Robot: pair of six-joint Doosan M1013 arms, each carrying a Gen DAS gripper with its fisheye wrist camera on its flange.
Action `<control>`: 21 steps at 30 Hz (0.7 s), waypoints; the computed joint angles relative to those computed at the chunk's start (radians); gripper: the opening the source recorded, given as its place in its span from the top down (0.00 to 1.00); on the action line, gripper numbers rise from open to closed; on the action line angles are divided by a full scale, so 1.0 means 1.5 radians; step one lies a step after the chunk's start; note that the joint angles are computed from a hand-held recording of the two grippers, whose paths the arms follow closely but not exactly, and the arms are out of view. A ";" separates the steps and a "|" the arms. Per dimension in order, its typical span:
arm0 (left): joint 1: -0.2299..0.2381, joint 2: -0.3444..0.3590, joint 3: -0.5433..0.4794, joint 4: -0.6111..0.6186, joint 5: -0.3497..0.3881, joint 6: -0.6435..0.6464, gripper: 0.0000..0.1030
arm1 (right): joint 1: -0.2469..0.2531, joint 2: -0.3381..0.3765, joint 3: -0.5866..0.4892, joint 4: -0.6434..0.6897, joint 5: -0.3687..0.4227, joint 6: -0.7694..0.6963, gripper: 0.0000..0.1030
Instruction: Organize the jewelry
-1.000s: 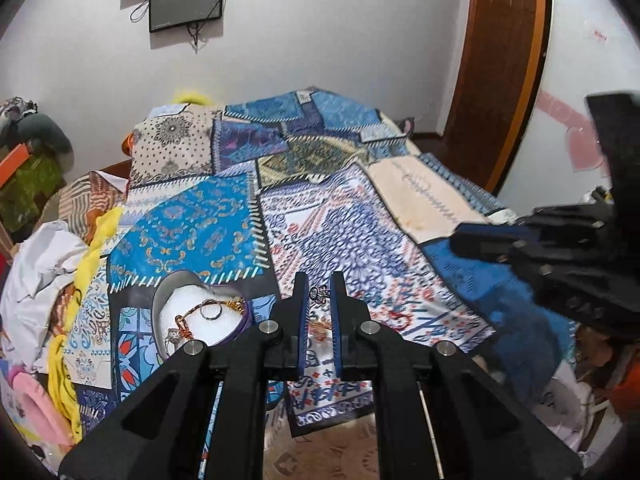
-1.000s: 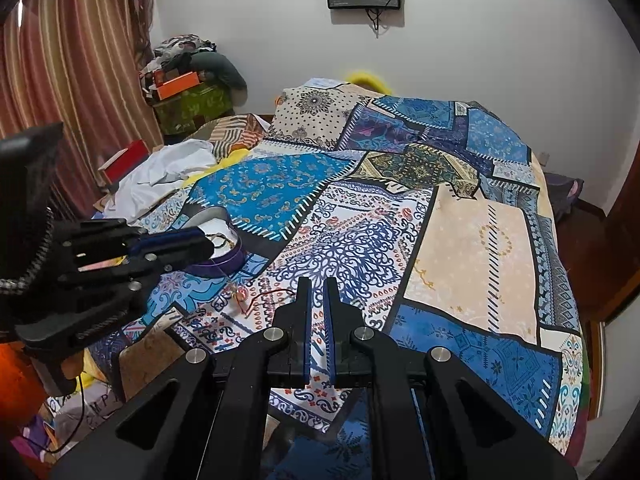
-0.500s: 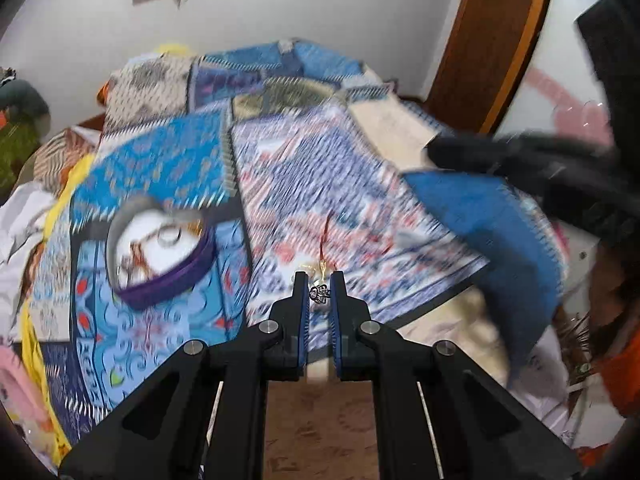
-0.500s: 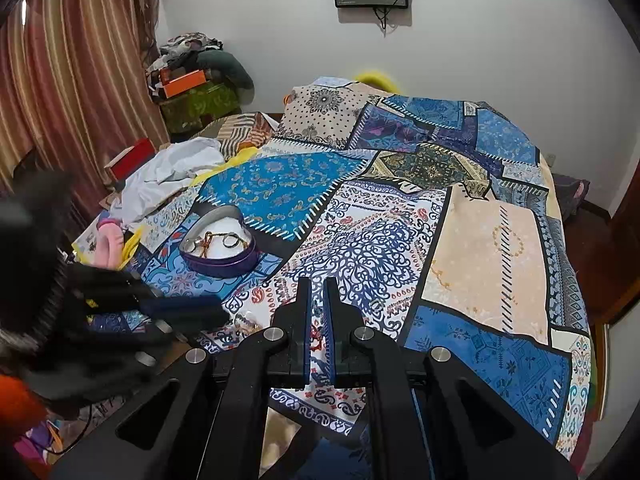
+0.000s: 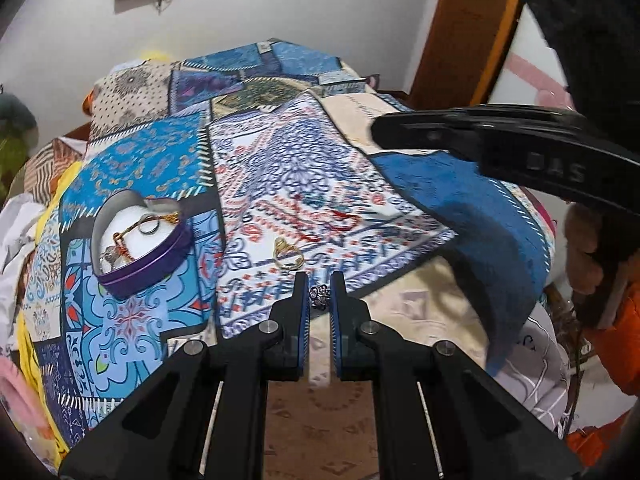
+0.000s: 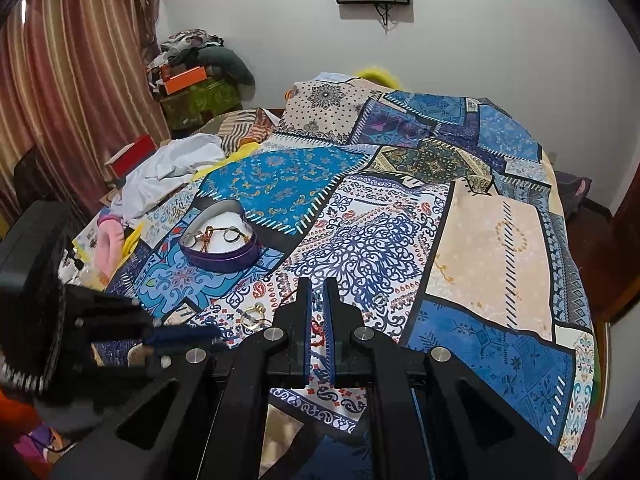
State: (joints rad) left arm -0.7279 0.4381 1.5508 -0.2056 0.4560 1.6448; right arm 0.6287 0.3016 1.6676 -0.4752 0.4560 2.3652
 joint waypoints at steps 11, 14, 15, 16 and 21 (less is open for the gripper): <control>0.027 0.005 -0.020 0.073 -0.031 -0.142 0.92 | -0.001 -0.002 0.006 0.000 0.001 0.008 0.95; 0.036 0.003 -0.024 -0.056 -0.036 -0.027 0.92 | -0.001 -0.002 0.008 -0.001 0.002 0.009 0.95; 0.036 0.001 -0.024 -0.092 -0.041 0.011 0.92 | -0.001 -0.002 0.007 0.001 0.002 0.008 0.95; 0.035 -0.001 -0.024 -0.133 -0.045 0.053 0.92 | -0.001 -0.001 0.006 0.002 0.003 0.008 0.95; 0.026 -0.018 -0.011 -0.213 -0.090 0.149 0.92 | -0.004 -0.001 0.006 0.003 0.001 0.010 0.95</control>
